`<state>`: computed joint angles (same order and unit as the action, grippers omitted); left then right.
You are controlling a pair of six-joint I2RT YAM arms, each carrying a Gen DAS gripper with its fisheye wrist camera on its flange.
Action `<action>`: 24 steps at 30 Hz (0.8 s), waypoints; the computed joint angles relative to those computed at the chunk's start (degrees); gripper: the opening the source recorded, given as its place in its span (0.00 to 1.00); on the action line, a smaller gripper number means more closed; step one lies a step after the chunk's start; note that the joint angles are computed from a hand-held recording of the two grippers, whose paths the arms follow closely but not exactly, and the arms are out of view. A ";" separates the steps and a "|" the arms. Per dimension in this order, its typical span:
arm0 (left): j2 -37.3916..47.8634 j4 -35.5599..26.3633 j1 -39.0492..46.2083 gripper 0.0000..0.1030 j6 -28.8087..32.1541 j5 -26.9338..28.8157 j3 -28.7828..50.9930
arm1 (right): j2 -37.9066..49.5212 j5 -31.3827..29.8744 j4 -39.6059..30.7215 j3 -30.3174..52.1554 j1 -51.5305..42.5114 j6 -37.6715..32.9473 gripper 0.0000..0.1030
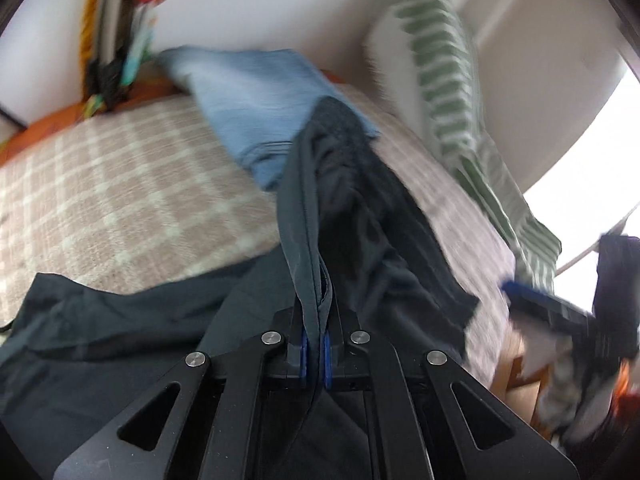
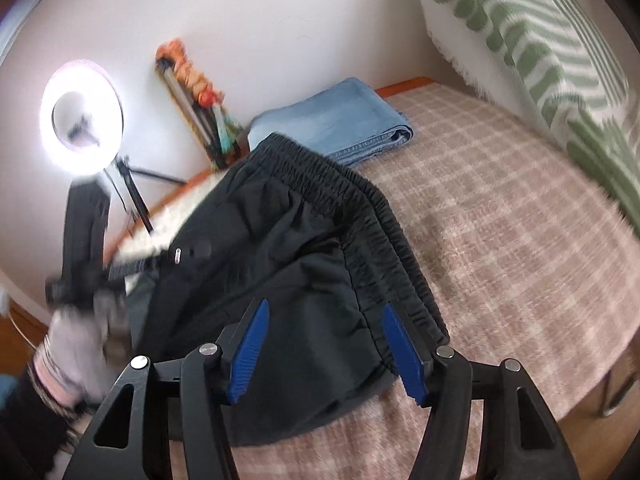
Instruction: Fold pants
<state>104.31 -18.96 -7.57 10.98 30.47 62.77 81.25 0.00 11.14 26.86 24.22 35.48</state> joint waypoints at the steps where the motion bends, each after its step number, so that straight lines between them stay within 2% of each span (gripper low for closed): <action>1: -2.24 0.07 -0.98 0.03 1.65 -0.41 -2.10 | 0.27 -1.80 0.93 0.13 -1.39 0.14 0.62; 2: -3.66 0.50 -1.62 0.03 2.62 -0.68 -3.60 | 0.71 -3.55 1.34 0.65 -2.80 0.27 0.64; 5: -6.83 1.82 -4.58 0.03 4.88 -2.25 -7.37 | 3.35 -9.33 1.66 3.92 -7.11 0.93 0.83; 10: -11.20 5.61 -9.80 0.03 8.20 -5.60 -14.84 | 11.32 -16.77 -1.84 14.48 -10.91 0.81 0.83; 15: -13.74 10.35 -16.02 0.03 11.79 -11.08 -21.98 | 19.85 -20.81 -7.36 23.59 -12.74 1.45 0.83; 20: -14.99 13.66 -19.97 0.03 15.52 -15.37 -26.42 | 26.06 -26.52 -11.40 28.51 -13.90 1.71 0.83; 24: -17.21 16.82 -23.03 0.03 19.31 -19.54 -30.20 | 26.92 -30.15 -11.19 27.38 -16.21 2.32 0.83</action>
